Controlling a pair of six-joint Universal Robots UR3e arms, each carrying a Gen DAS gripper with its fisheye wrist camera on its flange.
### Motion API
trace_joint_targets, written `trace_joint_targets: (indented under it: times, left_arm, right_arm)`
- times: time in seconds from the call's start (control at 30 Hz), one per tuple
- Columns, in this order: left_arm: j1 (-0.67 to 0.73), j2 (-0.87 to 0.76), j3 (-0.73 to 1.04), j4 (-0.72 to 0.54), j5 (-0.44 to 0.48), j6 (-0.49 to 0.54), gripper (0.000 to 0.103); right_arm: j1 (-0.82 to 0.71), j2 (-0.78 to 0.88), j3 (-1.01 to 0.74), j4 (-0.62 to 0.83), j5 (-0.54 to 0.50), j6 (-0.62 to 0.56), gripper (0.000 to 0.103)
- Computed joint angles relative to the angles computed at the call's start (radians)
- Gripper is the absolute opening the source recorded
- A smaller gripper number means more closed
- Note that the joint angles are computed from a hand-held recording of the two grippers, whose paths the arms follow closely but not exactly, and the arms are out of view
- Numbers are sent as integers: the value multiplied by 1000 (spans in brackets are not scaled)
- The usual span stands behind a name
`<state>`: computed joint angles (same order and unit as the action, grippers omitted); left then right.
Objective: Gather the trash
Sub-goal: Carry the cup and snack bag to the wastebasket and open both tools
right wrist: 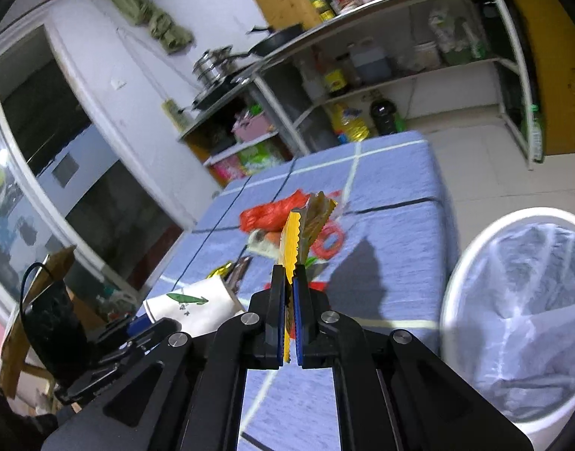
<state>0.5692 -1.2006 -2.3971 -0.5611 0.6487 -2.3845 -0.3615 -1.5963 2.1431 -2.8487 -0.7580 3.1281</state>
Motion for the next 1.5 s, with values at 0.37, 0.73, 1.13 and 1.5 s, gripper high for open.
trace_joint_targets:
  times: [0.37, 0.73, 1.13, 1.5]
  left_arm:
    - [-422, -340, 214, 371, 174, -321, 27]
    - [-727, -692, 528, 435, 335, -445, 29]
    - [-787, -796, 615, 415, 358, -466, 45]
    - [-735, -713, 536, 434, 290, -465, 50]
  right_arm:
    - [-401, -287, 201, 300, 107, -217, 4]
    - [-537, -258, 242, 403, 14, -324, 5]
    - [-653, -308, 306, 425, -36, -366, 50]
    - [-688, -531, 320, 547, 52, -418, 50]
